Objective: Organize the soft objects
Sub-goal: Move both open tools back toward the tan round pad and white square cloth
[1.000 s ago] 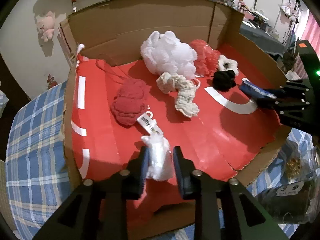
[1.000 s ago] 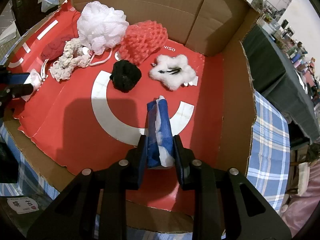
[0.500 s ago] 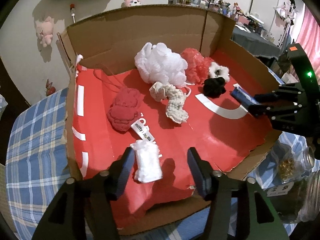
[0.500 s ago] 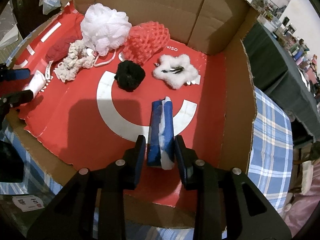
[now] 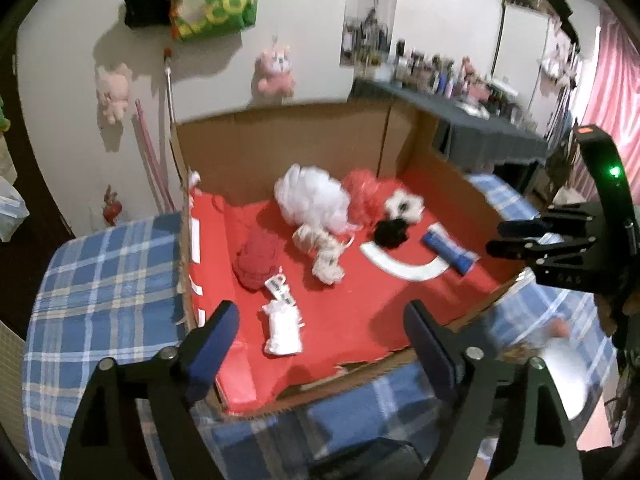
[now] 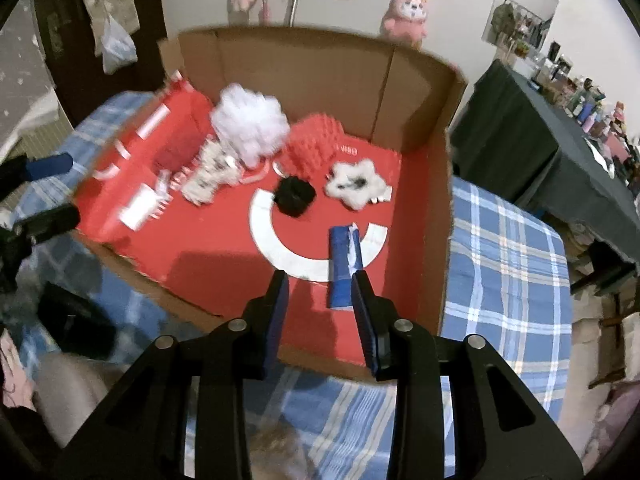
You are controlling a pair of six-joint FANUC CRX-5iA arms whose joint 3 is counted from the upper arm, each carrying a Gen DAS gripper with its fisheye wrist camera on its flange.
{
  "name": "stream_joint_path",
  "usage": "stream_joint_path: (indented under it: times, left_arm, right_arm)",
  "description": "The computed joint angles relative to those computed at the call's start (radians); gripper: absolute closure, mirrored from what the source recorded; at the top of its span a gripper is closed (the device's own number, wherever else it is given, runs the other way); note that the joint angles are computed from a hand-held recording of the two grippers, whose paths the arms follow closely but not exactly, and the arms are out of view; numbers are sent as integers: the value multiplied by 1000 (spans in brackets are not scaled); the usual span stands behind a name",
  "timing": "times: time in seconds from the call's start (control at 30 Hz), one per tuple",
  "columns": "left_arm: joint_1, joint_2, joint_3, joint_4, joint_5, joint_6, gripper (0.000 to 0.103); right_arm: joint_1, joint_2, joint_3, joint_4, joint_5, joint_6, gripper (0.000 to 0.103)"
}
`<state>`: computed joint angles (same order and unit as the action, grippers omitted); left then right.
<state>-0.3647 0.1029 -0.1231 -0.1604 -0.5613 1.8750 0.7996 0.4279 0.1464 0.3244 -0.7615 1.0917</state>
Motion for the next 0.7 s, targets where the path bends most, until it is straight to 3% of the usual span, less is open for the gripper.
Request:
stream_joint_path:
  times: [0.03, 0.07, 0.1, 0.23, 0.37, 0.47, 0.57, 0.7]
  left_arm:
    - [-10, -20, -11, -18, 14, 22, 12]
    - [-19, -44, -26, -35, 32, 45, 10]
    - [-28, -61, -35, -52, 44, 68, 8]
    - [-86, -134, -63, -157, 71, 202, 6]
    - [-187, -188, -51, -367, 33, 423, 0]
    - [-309, -216, -26, -582, -51, 625, 0]
    - [-402, -234, -20, -711, -123, 759, 0]
    - [-554, -246, -20, -904, -266, 954, 0]
  right_arm:
    - [6, -27, -31, 13, 25, -22, 63]
    - [12, -57, -64, 21, 51, -38, 34]
    - [16, -86, -97, 27, 84, -45, 20]
    - [43, -185, -249, 207, 199, -218, 20]
    - [64, -281, -374, 323, 277, -363, 20]
    - [74, -364, -506, 527, 338, -570, 19]
    - [70, -439, -612, 687, 394, -750, 19]
    - [41, -530, -750, 1044, 419, -1094, 13]
